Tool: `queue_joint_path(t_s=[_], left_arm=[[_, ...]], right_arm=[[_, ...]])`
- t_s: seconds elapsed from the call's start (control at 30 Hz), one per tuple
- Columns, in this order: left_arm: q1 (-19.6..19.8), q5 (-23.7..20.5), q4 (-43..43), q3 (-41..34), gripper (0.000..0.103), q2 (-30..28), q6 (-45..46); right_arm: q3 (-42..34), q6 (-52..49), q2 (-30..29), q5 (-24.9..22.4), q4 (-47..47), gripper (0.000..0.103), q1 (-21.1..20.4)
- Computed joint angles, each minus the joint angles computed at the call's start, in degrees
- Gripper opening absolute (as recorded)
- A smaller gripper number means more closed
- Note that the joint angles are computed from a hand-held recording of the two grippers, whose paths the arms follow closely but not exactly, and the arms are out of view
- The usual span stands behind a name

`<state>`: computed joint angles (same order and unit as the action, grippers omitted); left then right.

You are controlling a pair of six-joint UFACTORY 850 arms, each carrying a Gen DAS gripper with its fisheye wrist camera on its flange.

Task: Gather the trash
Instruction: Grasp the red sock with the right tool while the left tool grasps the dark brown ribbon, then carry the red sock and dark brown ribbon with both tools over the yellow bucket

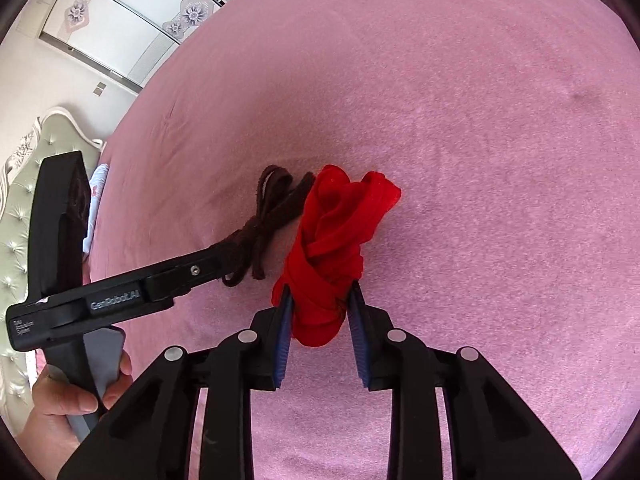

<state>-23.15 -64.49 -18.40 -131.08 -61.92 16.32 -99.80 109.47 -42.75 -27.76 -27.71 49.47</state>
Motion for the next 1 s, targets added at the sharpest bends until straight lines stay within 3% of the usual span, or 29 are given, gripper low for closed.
queue_joint_path(t_s=[0.17,0.23,0.33,0.4,0.53,0.7,1.0], left_arm=[[-2.4,1.4,6.0,-2.3,0.085,-2.1,-3.0],[-3.7,4.8,11.1,0.9,0.07,-0.2,-4.3],[-4.1,7.4,11.3,4.7,0.033,2.3,-2.4],[-3.6,7.3,9.4,5.8,0.023,3.2,-1.6],[-2.5,8.2,4.2,11.8,0.022,7.2,0.2],[-1.7,11.4,1.9,24.9,0.023,15.8,3.4],[0.3,12.8,-0.3,46.2,0.023,30.8,7.7]], right_arm=[[2.2,3.1,1.3,0.1,-1.9,0.026,0.3],[2.8,4.7,1.7,0.1,-2.9,0.026,0.7],[2.8,5.5,1.7,-0.2,-2.8,0.027,1.0],[2.8,6.1,1.8,-0.4,-3.0,0.027,1.5],[4.4,7.6,3.3,-0.6,-3.9,0.027,2.8],[5.1,9.5,4.7,-1.6,-4.7,0.027,5.3],[-0.4,8.4,2.8,-6.3,0.6,0.027,11.8]])
